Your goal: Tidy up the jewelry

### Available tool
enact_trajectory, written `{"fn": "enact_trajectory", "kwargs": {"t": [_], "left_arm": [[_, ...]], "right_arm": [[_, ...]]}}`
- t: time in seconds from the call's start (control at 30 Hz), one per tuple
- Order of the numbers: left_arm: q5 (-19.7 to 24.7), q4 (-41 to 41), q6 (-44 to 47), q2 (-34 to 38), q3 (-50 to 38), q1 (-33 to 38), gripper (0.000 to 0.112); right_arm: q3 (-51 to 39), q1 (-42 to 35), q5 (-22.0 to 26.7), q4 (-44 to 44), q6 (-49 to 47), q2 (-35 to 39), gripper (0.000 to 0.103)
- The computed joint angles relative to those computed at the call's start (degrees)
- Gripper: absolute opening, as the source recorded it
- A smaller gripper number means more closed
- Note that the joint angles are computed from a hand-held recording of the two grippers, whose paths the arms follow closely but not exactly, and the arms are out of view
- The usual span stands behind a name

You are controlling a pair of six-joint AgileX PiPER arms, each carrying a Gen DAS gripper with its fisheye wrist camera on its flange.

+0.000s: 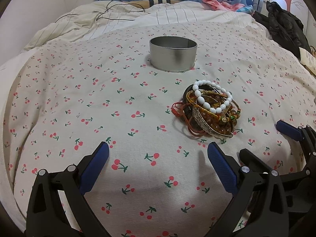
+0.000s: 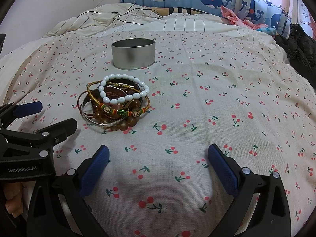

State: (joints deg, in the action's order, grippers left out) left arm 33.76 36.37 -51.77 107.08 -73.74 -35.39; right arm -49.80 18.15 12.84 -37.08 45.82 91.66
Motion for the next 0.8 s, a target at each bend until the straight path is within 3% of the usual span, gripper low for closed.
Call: {"fn": "enact_trajectory", "kwargs": {"t": [0.67,0.8], "left_arm": [[0.2,-0.2,0.2,0.0,-0.2,0.0,0.096],[-2.2,-4.1,2.9,-1.4,0.6,1.6,0.096]], "right_arm": [[0.2,0.2,-0.1,-1.2,1.3,-0.1,0.096],[0.6,-0.9,-0.7,1.6,-2.8,-3.0,0.096]]}}
